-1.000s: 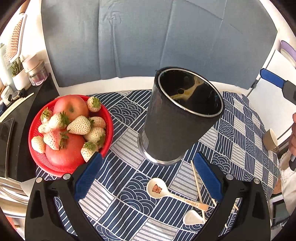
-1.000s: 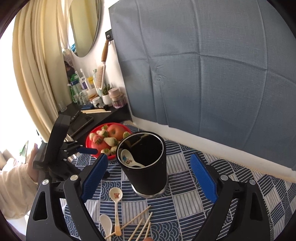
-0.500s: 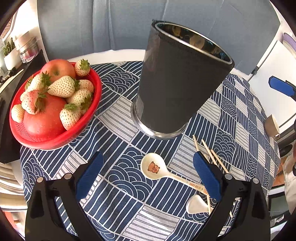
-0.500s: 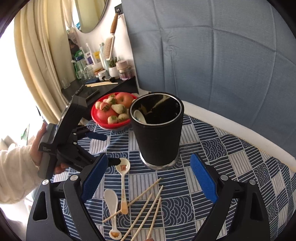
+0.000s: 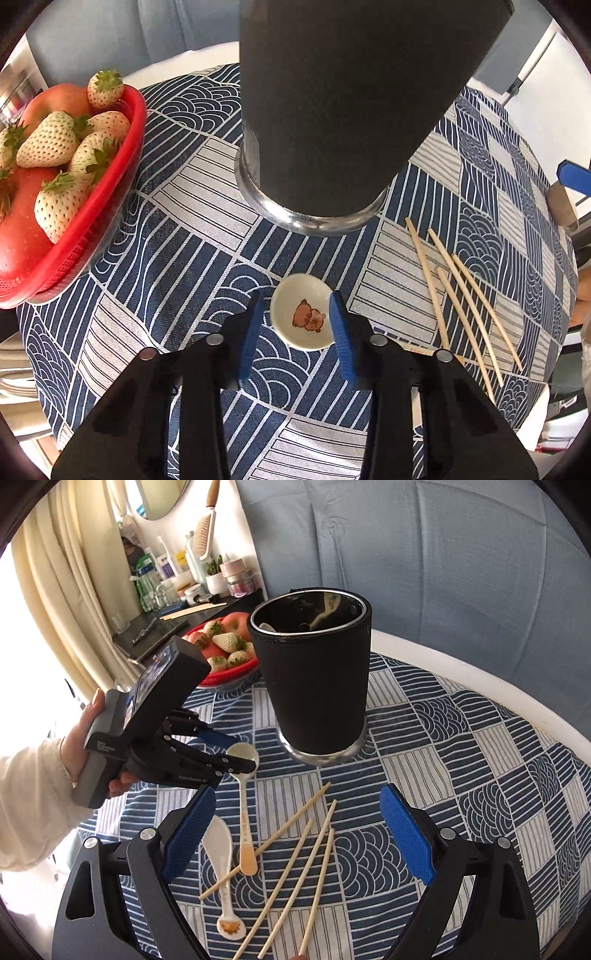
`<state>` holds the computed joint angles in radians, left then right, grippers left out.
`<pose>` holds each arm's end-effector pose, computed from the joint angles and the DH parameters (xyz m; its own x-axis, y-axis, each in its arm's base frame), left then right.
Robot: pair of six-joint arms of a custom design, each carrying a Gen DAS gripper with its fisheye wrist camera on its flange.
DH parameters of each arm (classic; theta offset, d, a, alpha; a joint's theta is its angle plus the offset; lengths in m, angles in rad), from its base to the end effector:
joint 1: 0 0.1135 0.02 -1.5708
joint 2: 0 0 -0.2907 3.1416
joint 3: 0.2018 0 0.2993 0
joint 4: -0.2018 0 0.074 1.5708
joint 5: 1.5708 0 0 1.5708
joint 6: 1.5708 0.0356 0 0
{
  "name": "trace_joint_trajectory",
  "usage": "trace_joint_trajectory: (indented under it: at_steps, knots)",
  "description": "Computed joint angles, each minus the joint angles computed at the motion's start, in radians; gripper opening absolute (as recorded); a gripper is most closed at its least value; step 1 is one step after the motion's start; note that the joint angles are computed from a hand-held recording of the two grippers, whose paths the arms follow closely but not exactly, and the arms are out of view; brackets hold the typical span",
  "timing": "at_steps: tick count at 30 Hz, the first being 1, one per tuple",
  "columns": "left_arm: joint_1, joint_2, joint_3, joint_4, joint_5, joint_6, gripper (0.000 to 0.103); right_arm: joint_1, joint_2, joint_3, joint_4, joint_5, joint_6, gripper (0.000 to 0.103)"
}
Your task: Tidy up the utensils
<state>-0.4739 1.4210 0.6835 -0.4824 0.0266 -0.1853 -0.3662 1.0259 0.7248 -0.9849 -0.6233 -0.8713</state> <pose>0.2413 -0.1248 0.1453 -0.9068 0.2581 -0.3333 0.3025 0.9491 -0.0879 0.1905 -0.0508 0.2337 -0.6822 -0.4038 -0.6095 -0.5970 0.7889 0.1457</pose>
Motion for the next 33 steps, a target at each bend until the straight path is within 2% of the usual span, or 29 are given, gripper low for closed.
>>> trace_joint_trajectory:
  at_steps: [2,3,6,10,12,14,18,22,25,26,27,33]
  knots:
    - [-0.009,-0.003,-0.003,0.001,0.005,0.016,0.030,0.008,0.002,-0.010,0.009,0.006,0.006,0.086]
    - [-0.011,-0.002,-0.003,0.000,0.002,0.024,0.020,0.015,0.002,-0.016,0.016,0.011,0.012,0.086]
    - [-0.005,-0.009,0.000,-0.013,0.009,0.041,0.012,0.044,0.010,-0.033,0.036,0.028,0.034,0.086]
    - [0.002,-0.029,0.000,-0.031,0.009,0.043,0.009,0.120,0.010,-0.082,0.095,0.064,0.074,0.085]
    - [-0.005,-0.045,0.001,-0.040,0.007,0.042,0.008,0.168,0.024,-0.107,0.120,0.083,0.085,0.077]
    - [-0.015,-0.063,0.002,-0.046,0.002,0.042,0.007,0.222,0.040,-0.132,0.157,0.119,0.110,0.075]
    - [-0.024,-0.112,0.004,-0.071,0.001,0.048,0.006,0.290,0.078,-0.156,0.193,0.146,0.136,0.057]
    - [-0.034,-0.144,0.009,-0.086,0.001,0.045,0.005,0.336,0.110,-0.170,0.222,0.176,0.152,0.048]
    - [-0.033,-0.176,0.003,-0.098,0.008,0.045,0.005,0.366,0.124,-0.187,0.245,0.204,0.163,0.029]
    - [-0.031,-0.185,0.001,-0.104,0.008,0.048,0.005,0.374,0.135,-0.187,0.244,0.204,0.163,0.017]
    - [-0.032,-0.195,0.001,-0.111,0.007,0.047,0.005,0.381,0.133,-0.192,0.248,0.209,0.167,0.012]
    - [-0.046,-0.240,0.013,-0.136,0.008,0.038,0.005,0.355,0.073,-0.201,0.217,0.186,0.158,0.010]
